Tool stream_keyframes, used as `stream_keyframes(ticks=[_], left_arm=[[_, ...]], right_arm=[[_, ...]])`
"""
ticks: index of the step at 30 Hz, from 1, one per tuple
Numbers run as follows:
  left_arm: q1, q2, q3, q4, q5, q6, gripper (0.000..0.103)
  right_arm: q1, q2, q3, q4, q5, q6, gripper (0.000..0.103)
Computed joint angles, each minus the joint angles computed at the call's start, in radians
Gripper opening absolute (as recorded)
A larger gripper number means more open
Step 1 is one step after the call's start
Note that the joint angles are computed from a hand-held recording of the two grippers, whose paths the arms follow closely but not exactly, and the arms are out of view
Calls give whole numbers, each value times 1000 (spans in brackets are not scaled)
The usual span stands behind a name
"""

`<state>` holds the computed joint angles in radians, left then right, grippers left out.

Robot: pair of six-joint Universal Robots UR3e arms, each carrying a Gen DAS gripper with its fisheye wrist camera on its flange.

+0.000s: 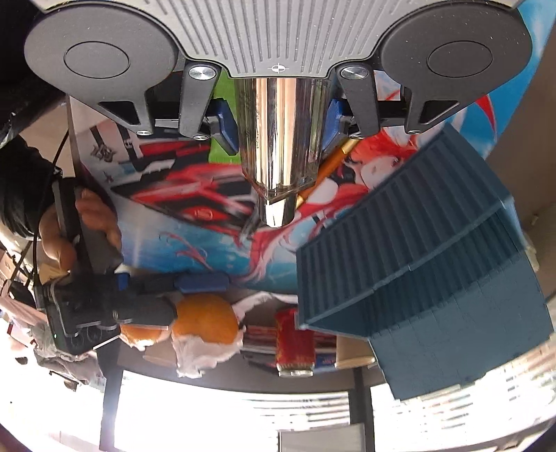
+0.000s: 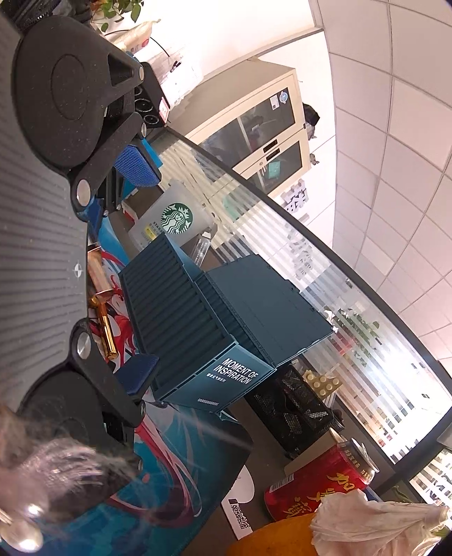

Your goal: Organize rigid objects

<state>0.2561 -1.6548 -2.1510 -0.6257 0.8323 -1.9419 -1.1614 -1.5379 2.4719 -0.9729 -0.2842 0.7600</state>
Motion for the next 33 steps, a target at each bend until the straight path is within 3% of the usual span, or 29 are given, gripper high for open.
stream_keyframes(ticks=[18, 26, 33], left_arm=[[-17, 49, 142, -91, -19, -62, 48], [-34, -7, 327, -102, -42, -127, 48], [-94, -164, 578, -144, 19, -145, 48]], right_arm=[[10, 71, -48, 69, -5, -85, 103], [9, 71, -48, 69, -7, -85, 103], [11, 72, -48, 70, -6, -86, 103]])
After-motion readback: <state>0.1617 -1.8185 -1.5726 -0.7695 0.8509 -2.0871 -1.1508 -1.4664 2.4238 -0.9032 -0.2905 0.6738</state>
